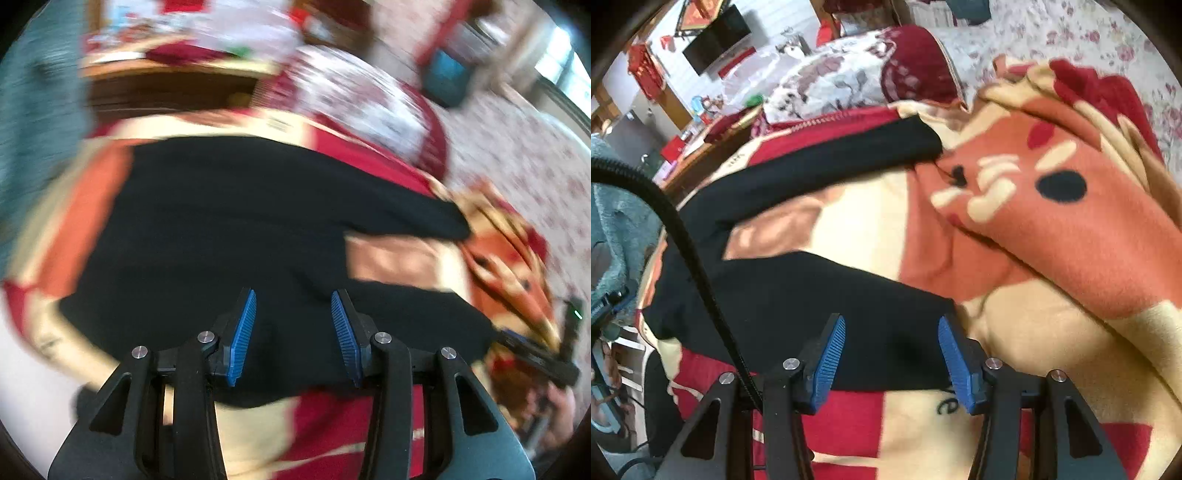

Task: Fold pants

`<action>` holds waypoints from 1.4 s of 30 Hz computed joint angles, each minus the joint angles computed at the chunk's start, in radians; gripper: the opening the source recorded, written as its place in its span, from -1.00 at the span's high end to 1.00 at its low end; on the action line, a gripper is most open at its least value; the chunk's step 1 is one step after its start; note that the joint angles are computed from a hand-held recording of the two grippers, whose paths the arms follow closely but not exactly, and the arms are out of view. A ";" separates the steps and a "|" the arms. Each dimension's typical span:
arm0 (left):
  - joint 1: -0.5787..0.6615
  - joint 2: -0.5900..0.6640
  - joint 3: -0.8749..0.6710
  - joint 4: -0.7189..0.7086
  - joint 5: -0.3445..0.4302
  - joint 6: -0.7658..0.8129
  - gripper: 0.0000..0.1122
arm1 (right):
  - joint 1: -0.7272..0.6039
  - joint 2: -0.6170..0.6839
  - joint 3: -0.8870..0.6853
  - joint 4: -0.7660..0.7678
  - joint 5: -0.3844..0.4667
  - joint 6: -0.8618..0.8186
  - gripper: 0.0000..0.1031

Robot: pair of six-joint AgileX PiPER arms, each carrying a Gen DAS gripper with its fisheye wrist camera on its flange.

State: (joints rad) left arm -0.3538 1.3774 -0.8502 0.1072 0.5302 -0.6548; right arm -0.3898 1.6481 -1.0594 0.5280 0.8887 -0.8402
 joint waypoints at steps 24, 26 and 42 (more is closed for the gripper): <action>-0.120 0.748 -0.889 -0.609 0.293 0.879 0.25 | 0.029 -0.161 0.196 0.274 0.014 -0.524 0.74; -0.119 0.785 -0.954 -0.673 0.360 0.940 0.21 | 0.067 -0.203 0.237 0.264 -0.036 -0.548 0.74; -0.106 0.952 -1.197 -0.802 0.606 1.071 0.01 | 0.235 -0.362 0.431 0.303 -0.501 -0.761 0.77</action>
State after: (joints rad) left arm -0.4594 2.3293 -2.0475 -0.6946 1.1357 0.4161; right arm -0.1544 1.2860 -0.6287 0.8310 0.3874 -1.6011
